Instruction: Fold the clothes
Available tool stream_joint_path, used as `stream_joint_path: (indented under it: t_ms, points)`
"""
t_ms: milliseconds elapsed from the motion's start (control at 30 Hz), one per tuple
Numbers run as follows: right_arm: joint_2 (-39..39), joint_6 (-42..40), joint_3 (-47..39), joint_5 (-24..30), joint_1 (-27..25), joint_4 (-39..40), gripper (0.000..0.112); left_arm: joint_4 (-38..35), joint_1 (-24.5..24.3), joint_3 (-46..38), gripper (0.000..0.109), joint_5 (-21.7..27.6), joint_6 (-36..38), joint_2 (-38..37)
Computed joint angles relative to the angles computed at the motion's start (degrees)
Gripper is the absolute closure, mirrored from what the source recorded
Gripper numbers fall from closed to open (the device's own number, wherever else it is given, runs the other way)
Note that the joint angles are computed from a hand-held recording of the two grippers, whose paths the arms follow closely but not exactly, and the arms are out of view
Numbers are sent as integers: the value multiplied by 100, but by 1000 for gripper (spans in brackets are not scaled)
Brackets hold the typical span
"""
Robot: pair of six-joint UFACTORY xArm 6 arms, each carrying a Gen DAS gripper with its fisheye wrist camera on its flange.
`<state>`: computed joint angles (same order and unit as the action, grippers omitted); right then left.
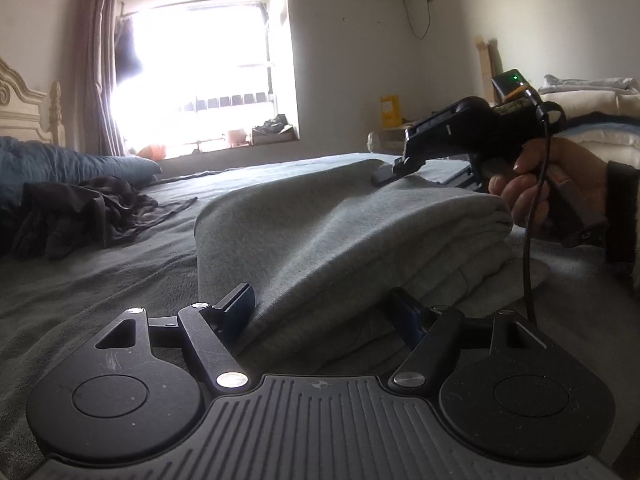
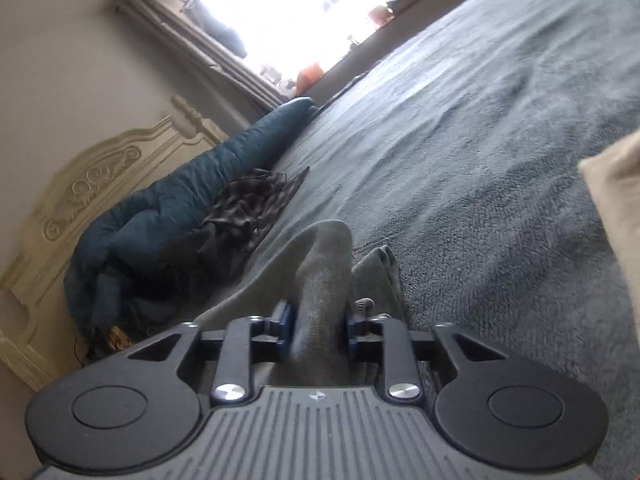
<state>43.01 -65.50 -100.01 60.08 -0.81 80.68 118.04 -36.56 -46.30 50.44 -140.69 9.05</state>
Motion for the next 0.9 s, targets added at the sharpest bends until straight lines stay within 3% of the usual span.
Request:
stream_joint_path:
  t_ms: [100, 367, 433, 467, 500, 567, 667, 900]
  points:
    - [-291, 110, 321, -121, -87, -180, 60, 80, 14, 87, 35, -94, -51, -119]
    - [-1085, -92, 1443, 112, -456, -156, 56, 463, -67, 251, 34, -241, 71, -383]
    - [-1223, -180, 1641, -48, -385, -272, 61, 394, -119, 156, 34, -236, 352, -331]
    - [-1309, -302, 1762, -93, -345, -298, 71, 384, -161, 126, 34, -215, 475, -320]
    - [-1412, -459, 1897, -55, -336, -290, 89, 392, -206, 102, 34, -183, 575, -314]
    - [-1664, -655, 2174, -63, -329, -181, 98, 399, -283, 63, 34, -140, 755, -306]
    - [-1929, -652, 2382, 304, -504, -24, 99, 374, -331, 9, 33, -185, 946, -290]
    - [-1520, -100, 2228, 311, -658, -116, 95, 178, -239, -112, 32, -531, 1067, -266]
